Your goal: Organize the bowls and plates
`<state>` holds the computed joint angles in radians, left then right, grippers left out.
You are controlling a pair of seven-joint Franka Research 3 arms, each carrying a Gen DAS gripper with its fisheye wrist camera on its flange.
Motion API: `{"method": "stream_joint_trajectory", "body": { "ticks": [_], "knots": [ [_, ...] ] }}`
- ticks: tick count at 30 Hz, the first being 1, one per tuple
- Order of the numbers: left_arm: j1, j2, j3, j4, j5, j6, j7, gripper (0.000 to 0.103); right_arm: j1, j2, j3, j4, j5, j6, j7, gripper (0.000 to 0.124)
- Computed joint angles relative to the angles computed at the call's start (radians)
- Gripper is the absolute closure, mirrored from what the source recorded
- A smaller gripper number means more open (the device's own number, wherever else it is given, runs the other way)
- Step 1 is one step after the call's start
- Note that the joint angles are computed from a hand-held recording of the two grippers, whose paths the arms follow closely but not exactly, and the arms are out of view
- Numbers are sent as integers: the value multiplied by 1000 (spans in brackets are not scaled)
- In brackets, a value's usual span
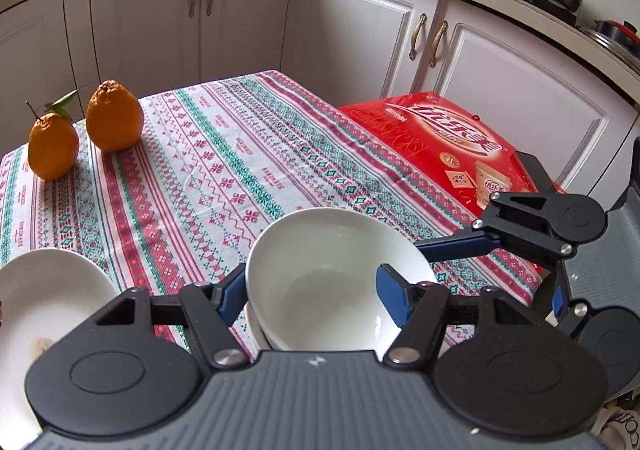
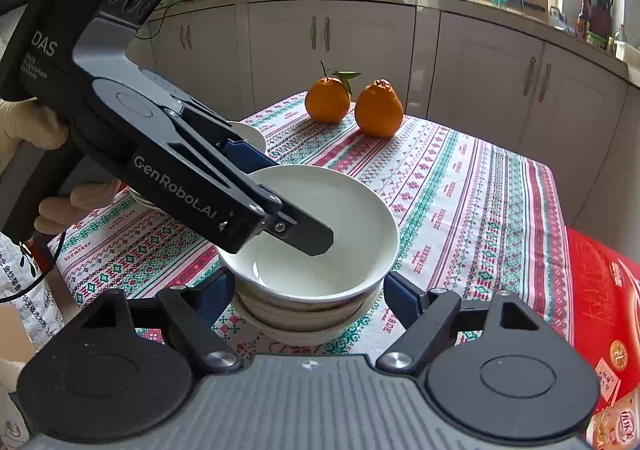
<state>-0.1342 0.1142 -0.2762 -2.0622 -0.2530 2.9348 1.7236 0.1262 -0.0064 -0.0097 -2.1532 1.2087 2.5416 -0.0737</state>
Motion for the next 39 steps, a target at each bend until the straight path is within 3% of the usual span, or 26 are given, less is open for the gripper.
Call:
{"method": "stream_joint_trajectory", "body": {
  "ticks": [4,6,11,15,19,23,27,34,35,39],
  "knots": [
    [7,-1,-11,-4,-38,14,37,28,-2,-8,-2,-7,43,-4,-38,24],
    [-1,-7,-4,-13,-14,30,20,18,-4,-16,-5,-11,61,-13,-56,23],
    [-5,-39,0,-46,-15,68,16,10,0,-31,-9,-23,72,0,-83,21],
    [-23,-82,29,-97,57,119,-48,6,0,-45,-14,-37,74,6,-97,21],
    [-34,-124,65,-156,214,158,-178,5,1,-60,-21,-54,81,17,-129,21],
    [-76,-172,99,-204,104,133,-51,4,-2,-73,-29,-67,63,15,-141,21],
    [-86,-212,112,-267,178,149,-90,1,-4,-70,-33,-70,23,4,-139,21],
    [-38,-185,82,-295,457,177,-221,1,-9,-19,-25,-42,-76,-5,-117,21],
    [-51,-173,91,-292,452,174,-194,1,-11,-7,-23,-33,-94,-7,-106,21],
    [-99,-125,112,-259,239,138,38,2,-21,42,-12,7,-156,-26,-94,21]
  ]
}}
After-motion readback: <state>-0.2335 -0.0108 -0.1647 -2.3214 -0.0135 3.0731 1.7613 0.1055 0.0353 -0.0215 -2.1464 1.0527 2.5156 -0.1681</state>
